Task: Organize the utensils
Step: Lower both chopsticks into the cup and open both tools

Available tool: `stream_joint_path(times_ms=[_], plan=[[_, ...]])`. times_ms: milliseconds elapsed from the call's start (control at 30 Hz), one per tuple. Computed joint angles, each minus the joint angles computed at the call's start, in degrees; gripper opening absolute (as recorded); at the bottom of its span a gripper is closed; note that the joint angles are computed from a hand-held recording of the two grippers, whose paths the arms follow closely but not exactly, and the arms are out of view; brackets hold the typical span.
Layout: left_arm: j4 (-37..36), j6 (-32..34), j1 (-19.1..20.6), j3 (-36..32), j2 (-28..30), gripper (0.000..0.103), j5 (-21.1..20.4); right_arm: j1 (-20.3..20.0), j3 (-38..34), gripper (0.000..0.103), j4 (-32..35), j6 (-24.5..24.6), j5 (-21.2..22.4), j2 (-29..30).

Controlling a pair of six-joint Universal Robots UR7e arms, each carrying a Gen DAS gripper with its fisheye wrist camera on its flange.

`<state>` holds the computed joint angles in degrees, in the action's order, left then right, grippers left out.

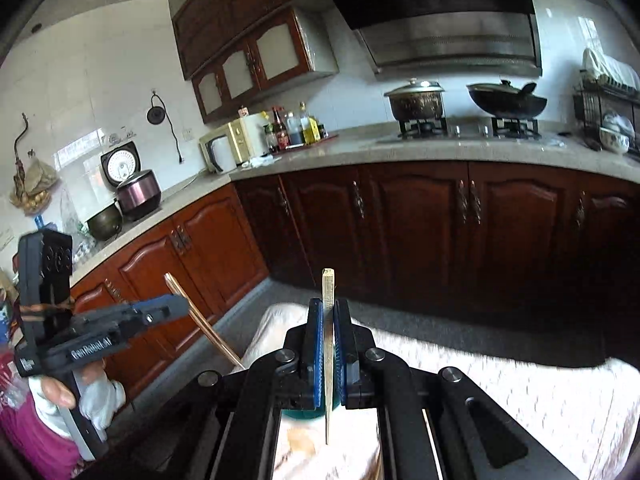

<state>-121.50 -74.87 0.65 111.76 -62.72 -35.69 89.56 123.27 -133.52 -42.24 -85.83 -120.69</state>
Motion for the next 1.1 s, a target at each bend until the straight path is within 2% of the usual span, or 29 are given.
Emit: stream_joint_path(times_ms=[233, 333, 500, 667, 800, 1100], plan=[[-0.71, 0.00, 4.86, 0.97, 1.11, 0.008, -0.27, 4.20, 0.32, 0.005, -9.11, 2.81, -4.19, 8.78], [2.80, -2.32, 5.35, 0.88, 2.15, 0.009, 2.72, 3.97, 0.99, 0.005, -12.01, 2.74, -5.38, 11.62], [-1.46, -1.53, 6.56, 2.41, 1.39, 0.009, 2.78, 2.52, 1.53, 0.005, -12.73, 2.32, -6.05, 14.74], [-1.41, -0.93, 6.70, 2.28, 1.45, 0.008, 2.97, -0.03, 2.20, 0.005, -11.83, 1.51, -6.02, 16.10], [-4.50, 0.57, 7.60, 2.44, 2.13, 0.008, 1.06, -0.95, 2.44, 0.005, -11.48, 1.44, -6.46, 17.45], [-5.10, -0.96, 9.10, 2.73, 4.84, 0.008, -1.79, -2.49, 2.37, 0.005, -11.86, 1.61, -7.19, 19.72]])
